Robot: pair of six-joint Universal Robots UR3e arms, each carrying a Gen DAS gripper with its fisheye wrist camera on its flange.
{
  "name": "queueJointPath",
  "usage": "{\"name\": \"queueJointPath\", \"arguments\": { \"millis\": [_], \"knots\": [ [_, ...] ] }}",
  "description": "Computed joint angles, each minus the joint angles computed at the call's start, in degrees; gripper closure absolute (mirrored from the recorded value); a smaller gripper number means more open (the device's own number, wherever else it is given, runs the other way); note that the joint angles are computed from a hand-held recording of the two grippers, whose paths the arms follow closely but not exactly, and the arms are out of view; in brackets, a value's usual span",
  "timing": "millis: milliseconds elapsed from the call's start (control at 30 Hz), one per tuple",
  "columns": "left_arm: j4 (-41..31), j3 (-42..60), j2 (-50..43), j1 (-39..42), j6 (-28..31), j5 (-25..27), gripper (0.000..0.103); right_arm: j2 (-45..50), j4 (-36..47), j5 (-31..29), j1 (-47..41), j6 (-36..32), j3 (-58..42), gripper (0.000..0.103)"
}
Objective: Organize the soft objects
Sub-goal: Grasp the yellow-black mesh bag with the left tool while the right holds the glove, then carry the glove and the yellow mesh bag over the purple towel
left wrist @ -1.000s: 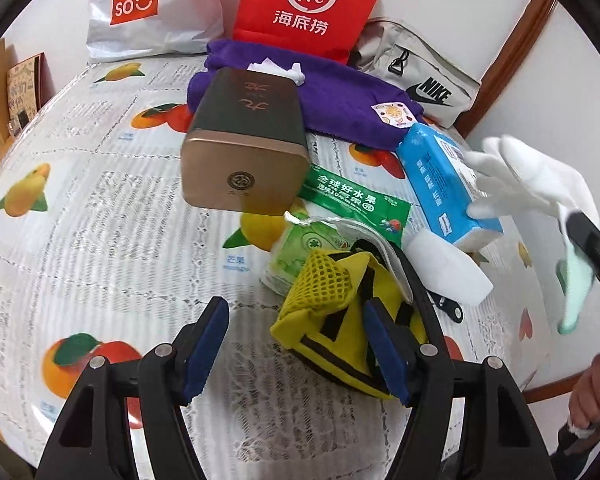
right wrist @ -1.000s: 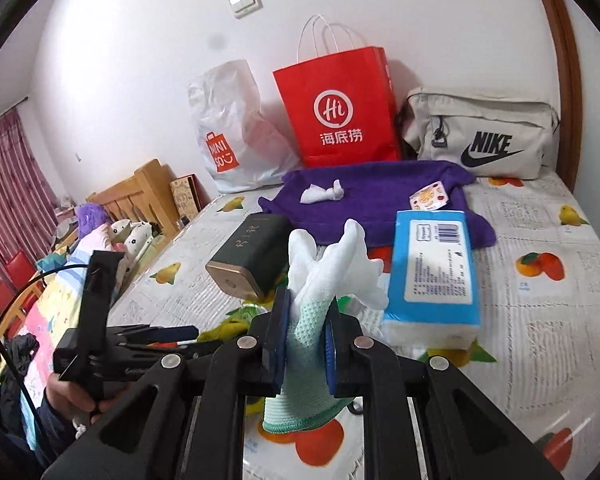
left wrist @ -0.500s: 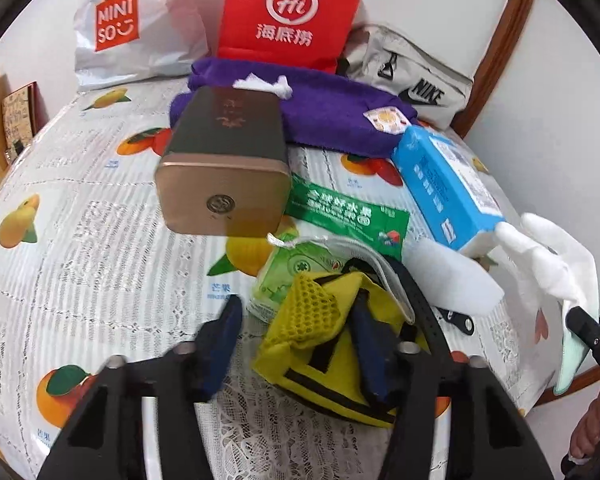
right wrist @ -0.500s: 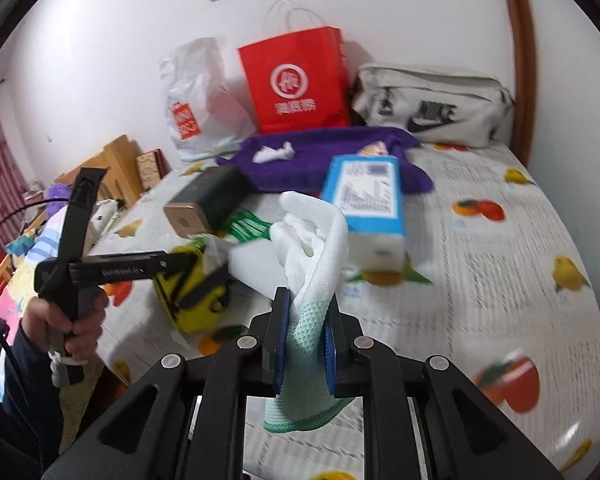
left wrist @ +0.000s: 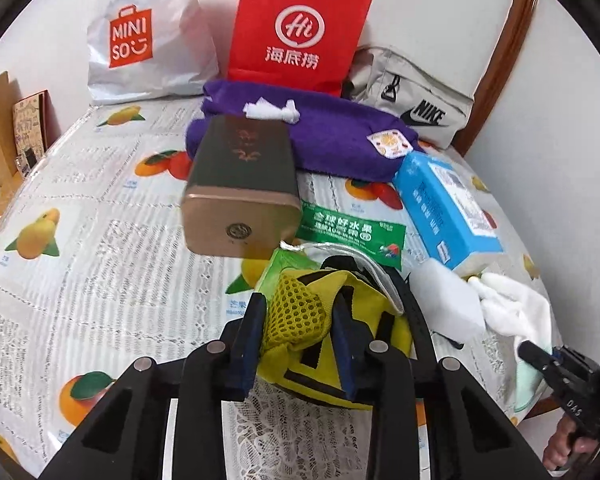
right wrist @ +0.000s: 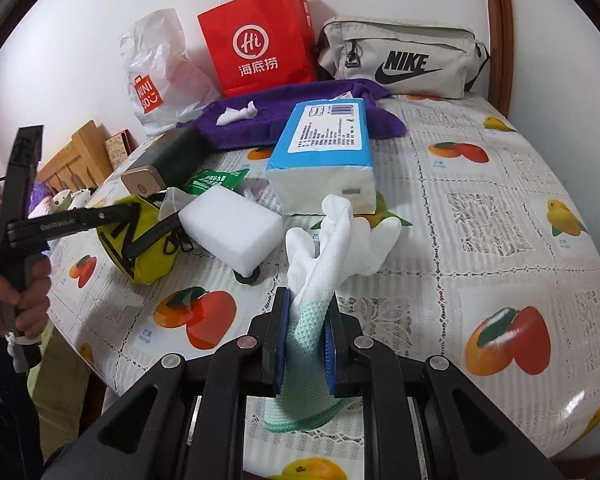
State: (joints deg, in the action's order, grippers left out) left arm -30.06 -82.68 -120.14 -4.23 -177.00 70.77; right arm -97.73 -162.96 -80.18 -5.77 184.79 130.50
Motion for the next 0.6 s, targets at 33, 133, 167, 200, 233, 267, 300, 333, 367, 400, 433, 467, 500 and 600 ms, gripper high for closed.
{"name": "queueJointPath", "arguments": {
  "millis": [33,133,167,200,233,267,300,333,367,400,433,467,500,600],
  "knots": [
    [-0.28,0.05,0.3,0.09,-0.04,0.16,0.073,0.05,-0.09,-0.29,0.32,0.18,-0.14,0.088],
    [-0.62,-0.68,1.83,0.87,-0.23,-0.16,0.073,-0.15,0.57,-0.2,0.75,0.63,-1.08,0.088],
    [-0.91,-0.71,2.21,0.95,-0.44,-0.1,0.073,-0.4,0.89,-0.21,0.9,0.73,-1.35,0.088],
    [-0.58,-1.32,2.94,1.23,-0.58,-0.2,0.073,-0.52,1.13,-0.65,1.33,0.91,-1.72,0.088],
    [-0.25,-1.96,3.65,1.6,-0.66,-0.66,0.073,-0.44,1.33,-1.51,1.96,1.13,-2.22,0.088],
    [-0.19,-2.24,4.09,1.85,-0.74,-1.0,0.073,-0.46,1.66,-2.17,2.48,1.28,-2.64,0.088],
    [-0.14,-2.59,4.65,2.15,-0.88,-1.23,0.074,-0.69,1.98,-2.38,2.75,1.4,-2.91,0.088],
    [-0.04,-2.98,5.18,2.36,-0.97,-1.24,0.074,-1.03,2.12,-2.0,2.62,1.52,-2.97,0.088],
    [0.25,-3.46,5.79,2.59,-0.99,-1.13,0.074,-1.74,2.06,-0.8,2.05,1.56,-2.65,0.088],
    [0.32,-3.51,6.0,2.6,-1.11,-0.95,0.074,-2.48,2.2,0.65,1.41,1.58,-2.39,0.088],
    [0.36,-3.82,6.47,2.81,-1.17,-0.91,0.074,-2.79,2.37,1.2,1.18,1.68,-2.46,0.088],
    [0.4,-4.14,6.87,3.03,-1.13,-1.06,0.074,-2.96,2.45,0.97,1.35,1.95,-2.83,0.088],
    [0.57,-4.46,7.26,3.19,-1.2,-1.2,0.074,-3.15,2.56,0.48,1.65,2.11,-3.19,0.088],
    [0.89,-5.35,8.47,3.74,-1.51,-1.76,0.074,-4.0,3.32,0.0,2.21,2.31,-4.43,0.088]
  ]
}}
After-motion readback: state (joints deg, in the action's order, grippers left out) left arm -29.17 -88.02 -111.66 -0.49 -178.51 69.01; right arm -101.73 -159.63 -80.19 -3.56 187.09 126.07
